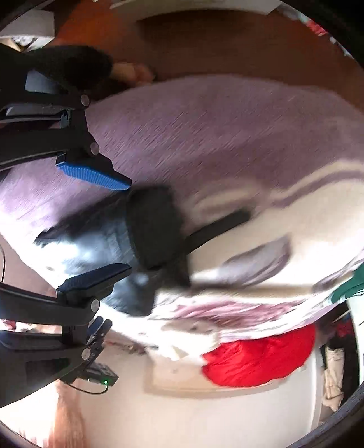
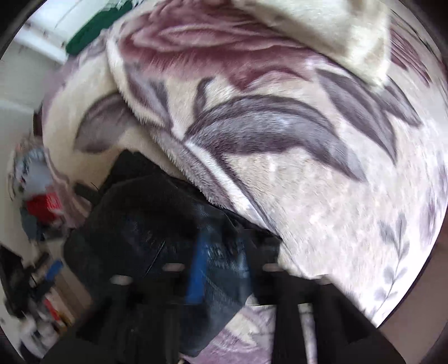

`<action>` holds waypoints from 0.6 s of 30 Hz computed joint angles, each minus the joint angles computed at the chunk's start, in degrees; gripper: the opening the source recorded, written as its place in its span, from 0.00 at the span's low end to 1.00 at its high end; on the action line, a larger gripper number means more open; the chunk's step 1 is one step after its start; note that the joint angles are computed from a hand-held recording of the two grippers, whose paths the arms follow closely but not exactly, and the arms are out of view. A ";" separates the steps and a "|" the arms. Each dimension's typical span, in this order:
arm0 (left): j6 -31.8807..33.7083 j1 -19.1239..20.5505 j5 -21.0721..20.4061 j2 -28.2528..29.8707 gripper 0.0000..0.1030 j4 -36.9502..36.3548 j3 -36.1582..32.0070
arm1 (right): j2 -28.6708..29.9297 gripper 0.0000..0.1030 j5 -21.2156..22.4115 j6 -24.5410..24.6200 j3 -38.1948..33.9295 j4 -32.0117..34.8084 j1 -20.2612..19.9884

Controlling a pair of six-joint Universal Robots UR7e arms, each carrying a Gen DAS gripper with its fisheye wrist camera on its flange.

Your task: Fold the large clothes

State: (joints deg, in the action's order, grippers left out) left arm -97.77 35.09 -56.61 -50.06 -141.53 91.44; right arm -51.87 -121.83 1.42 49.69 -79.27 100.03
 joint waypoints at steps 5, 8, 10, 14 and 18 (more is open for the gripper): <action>-0.27 3.07 -5.21 7.06 0.48 -5.56 -3.72 | -3.91 0.56 5.58 5.14 1.71 1.70 -2.77; -3.04 3.18 -2.40 8.03 0.34 -2.74 -4.03 | -5.34 0.56 8.36 6.52 3.40 2.26 -4.97; -3.12 3.13 -1.61 8.09 0.31 -3.20 -3.13 | -6.22 0.56 9.24 7.13 4.87 1.93 -5.75; -2.14 2.96 -1.39 8.08 0.31 -5.14 -1.63 | -6.49 0.56 13.10 4.81 6.85 0.95 -7.20; -1.11 2.09 -2.09 6.54 0.40 -12.06 1.78 | -6.98 0.86 19.58 5.63 11.49 0.32 -11.17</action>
